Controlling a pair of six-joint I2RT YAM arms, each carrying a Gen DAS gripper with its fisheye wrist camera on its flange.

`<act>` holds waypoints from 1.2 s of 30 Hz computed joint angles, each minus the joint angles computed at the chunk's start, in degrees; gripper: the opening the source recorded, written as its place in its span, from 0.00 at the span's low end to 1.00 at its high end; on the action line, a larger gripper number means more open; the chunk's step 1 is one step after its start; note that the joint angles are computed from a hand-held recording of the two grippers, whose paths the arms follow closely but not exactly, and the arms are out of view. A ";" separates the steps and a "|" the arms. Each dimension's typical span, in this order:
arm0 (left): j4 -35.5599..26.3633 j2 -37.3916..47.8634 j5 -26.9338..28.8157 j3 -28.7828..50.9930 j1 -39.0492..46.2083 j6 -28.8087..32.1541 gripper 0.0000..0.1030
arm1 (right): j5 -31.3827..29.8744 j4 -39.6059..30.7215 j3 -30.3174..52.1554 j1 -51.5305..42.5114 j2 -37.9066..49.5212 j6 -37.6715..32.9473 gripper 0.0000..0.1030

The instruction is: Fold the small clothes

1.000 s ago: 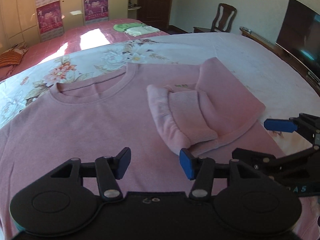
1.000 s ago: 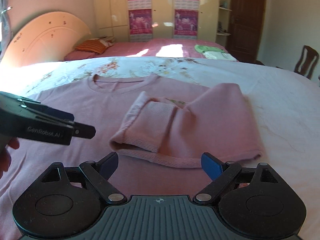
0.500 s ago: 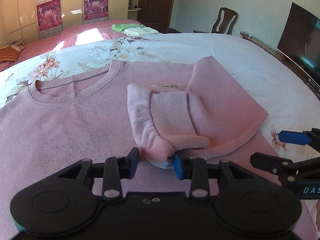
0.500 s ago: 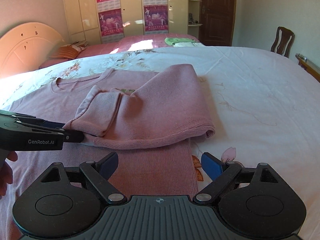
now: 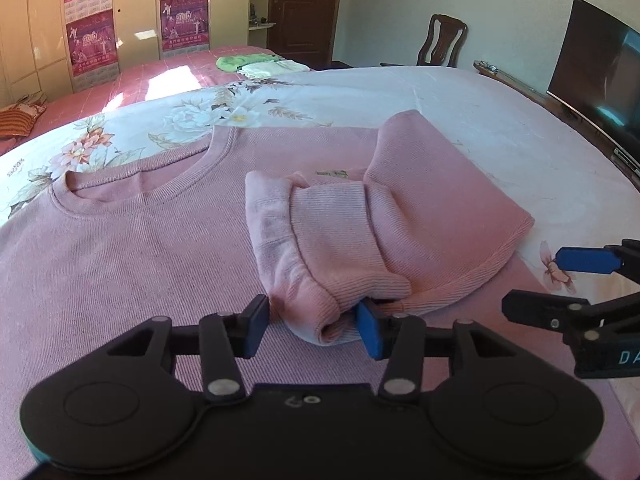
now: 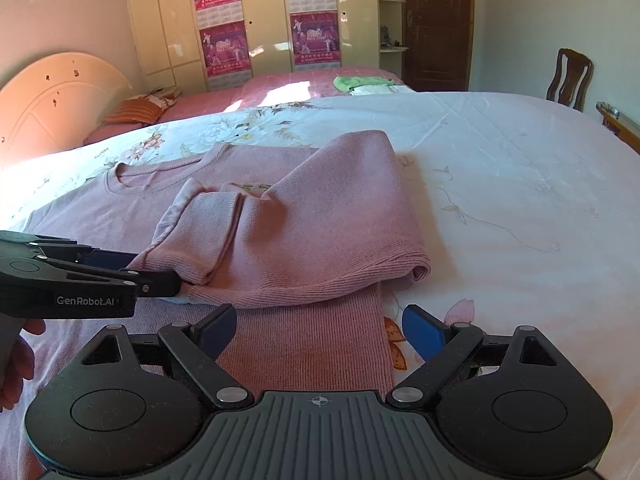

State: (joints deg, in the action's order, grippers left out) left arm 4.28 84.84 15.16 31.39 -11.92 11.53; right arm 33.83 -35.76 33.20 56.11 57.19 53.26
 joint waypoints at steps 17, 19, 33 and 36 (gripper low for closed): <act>10.31 -5.81 7.27 -4.04 12.95 -12.85 0.09 | -3.89 2.42 -2.23 -8.89 -0.22 -5.76 0.56; 9.56 -7.41 8.72 -4.22 16.08 -14.18 0.09 | -4.83 3.43 -2.73 -10.66 -0.32 -5.95 0.56; 10.13 -6.40 11.21 -6.58 27.31 -13.92 0.09 | -7.55 11.75 -0.55 -16.18 7.80 -11.66 0.17; 8.47 -3.56 8.25 -5.56 26.47 -13.16 0.12 | -5.67 10.10 -1.73 -16.22 4.94 -8.27 0.09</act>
